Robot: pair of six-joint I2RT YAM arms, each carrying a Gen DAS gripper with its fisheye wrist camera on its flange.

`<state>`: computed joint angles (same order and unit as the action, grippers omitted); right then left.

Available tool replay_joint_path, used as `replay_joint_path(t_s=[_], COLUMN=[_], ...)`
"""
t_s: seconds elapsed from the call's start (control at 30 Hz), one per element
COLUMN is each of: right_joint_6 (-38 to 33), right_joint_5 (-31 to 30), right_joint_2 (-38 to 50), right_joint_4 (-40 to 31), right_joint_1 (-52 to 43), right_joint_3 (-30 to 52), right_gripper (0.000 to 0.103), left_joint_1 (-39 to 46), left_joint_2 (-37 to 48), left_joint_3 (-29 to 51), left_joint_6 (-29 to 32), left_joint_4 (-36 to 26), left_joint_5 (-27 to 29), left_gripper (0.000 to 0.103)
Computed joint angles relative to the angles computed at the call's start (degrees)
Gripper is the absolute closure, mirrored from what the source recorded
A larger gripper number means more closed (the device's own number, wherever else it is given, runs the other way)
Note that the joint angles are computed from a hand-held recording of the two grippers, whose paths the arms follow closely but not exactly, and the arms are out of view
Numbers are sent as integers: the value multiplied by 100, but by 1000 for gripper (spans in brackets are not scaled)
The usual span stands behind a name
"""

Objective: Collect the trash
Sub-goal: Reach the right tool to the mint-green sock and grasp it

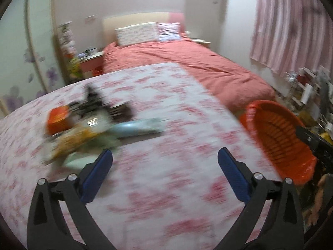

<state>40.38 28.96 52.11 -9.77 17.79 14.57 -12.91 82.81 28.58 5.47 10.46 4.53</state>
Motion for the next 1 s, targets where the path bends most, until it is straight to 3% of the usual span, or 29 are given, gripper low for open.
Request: replay_joint_path(t_s=[0.2,0.4,0.77,1.0], right_joint_6=[460,787,278,229], right_joint_5=[317,758,-73,-924], right_joint_2=[1407,2651,4294,5307], right_joint_4=[129,189,1115,987], right_joint_1=[998,1923,2621,2597], right_joint_3=[602,1325,2711,3892], right_gripper=[11,7,9,28], left_joint_1=[1576,2862,4045,4580], left_joint_2=[108,671,1289,1734], left_joint_3=[-99,372,1007,1450], left_joint_6=[569,873,1368,1484], left_joint_4=[189,59,-121,-261], left_joint_5=[428,1038,1359,1462], left_gripper=[4,4,4,4])
